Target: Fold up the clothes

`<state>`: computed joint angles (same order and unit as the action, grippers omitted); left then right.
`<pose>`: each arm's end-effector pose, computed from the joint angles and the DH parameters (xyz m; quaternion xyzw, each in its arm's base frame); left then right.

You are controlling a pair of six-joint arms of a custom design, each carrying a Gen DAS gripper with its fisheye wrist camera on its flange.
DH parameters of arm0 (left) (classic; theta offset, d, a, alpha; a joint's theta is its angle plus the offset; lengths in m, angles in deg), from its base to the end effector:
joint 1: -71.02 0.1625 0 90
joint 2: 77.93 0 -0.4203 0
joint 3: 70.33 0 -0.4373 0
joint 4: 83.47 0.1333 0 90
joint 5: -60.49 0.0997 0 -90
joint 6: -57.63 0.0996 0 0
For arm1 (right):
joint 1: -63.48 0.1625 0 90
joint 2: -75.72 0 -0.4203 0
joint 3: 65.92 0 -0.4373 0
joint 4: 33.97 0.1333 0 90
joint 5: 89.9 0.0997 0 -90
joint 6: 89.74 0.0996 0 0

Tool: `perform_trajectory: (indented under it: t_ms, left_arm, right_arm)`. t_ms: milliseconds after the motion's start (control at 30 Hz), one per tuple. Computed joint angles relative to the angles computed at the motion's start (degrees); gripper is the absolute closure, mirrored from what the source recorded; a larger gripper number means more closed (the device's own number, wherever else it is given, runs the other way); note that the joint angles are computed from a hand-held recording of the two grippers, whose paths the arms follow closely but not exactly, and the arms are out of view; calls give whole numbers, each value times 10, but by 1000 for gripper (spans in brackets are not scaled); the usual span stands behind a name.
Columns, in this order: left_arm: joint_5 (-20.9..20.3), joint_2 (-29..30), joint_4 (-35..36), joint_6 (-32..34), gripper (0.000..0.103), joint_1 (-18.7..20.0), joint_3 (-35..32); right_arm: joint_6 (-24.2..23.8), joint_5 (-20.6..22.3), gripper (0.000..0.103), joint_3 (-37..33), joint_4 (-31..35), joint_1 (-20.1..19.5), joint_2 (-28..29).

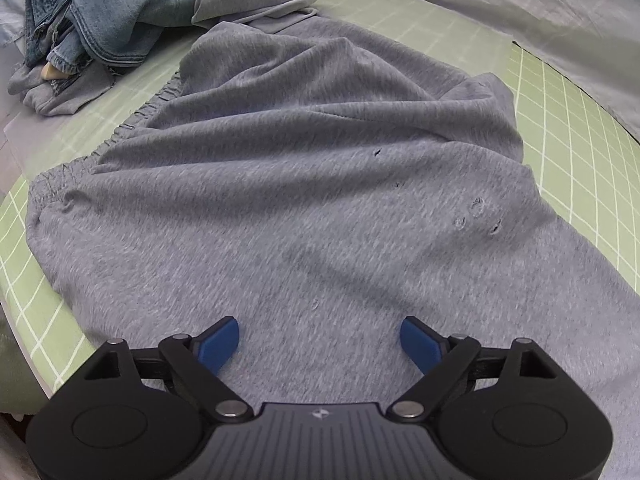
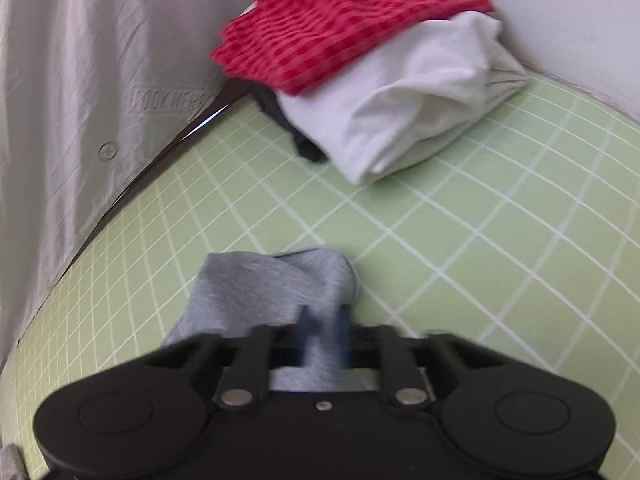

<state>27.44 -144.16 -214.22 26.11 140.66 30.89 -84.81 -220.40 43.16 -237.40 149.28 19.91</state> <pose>-0.0168 -0.6682 0.2523 -0.1092 0.8714 -0.2480 0.4089 0.0235 -0.6164 0.2085 -0.2375 -0.7955 0.4721 0.2965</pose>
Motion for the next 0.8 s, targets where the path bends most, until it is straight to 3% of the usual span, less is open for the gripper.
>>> perform_trajectory:
  t_ms: [133, 233, 333, 433, 467, 567, 733, 800]
  left_arm:
    - [2, 1, 0, -6, 7, 3, 0]
    - [6, 2, -4, -11, 5, 3, 2]
    - [8, 3, -12, -8, 2, 2, 5]
    - [10, 5, -20, -3, 1, 2, 8]
    - [11, 5, -25, -1, 0, 2, 9]
    - [14, 6, -38, 5, 0, 1, 14]
    - [16, 7, -45, 8, 0, 2, 15]
    - [16, 8, -46, 9, 0, 2, 14]
  right_arm:
    - [-52, 7, 101, -10, -30, 22, 13]
    - [-95, 42, 101, -10, -29, 44, 22]
    - [-139, 87, 101, -12, 54, 59, 31]
    - [-181, 71, 98, -28, 137, 74, 55]
    - [-185, 66, 95, -28, 147, 78, 59]
    - [-182, 76, 69, -12, 123, 80, 49]
    - [-142, 82, 66, 20, 5, 73, 24]
    - [-108, 73, 68, 19, -13, 63, 20]
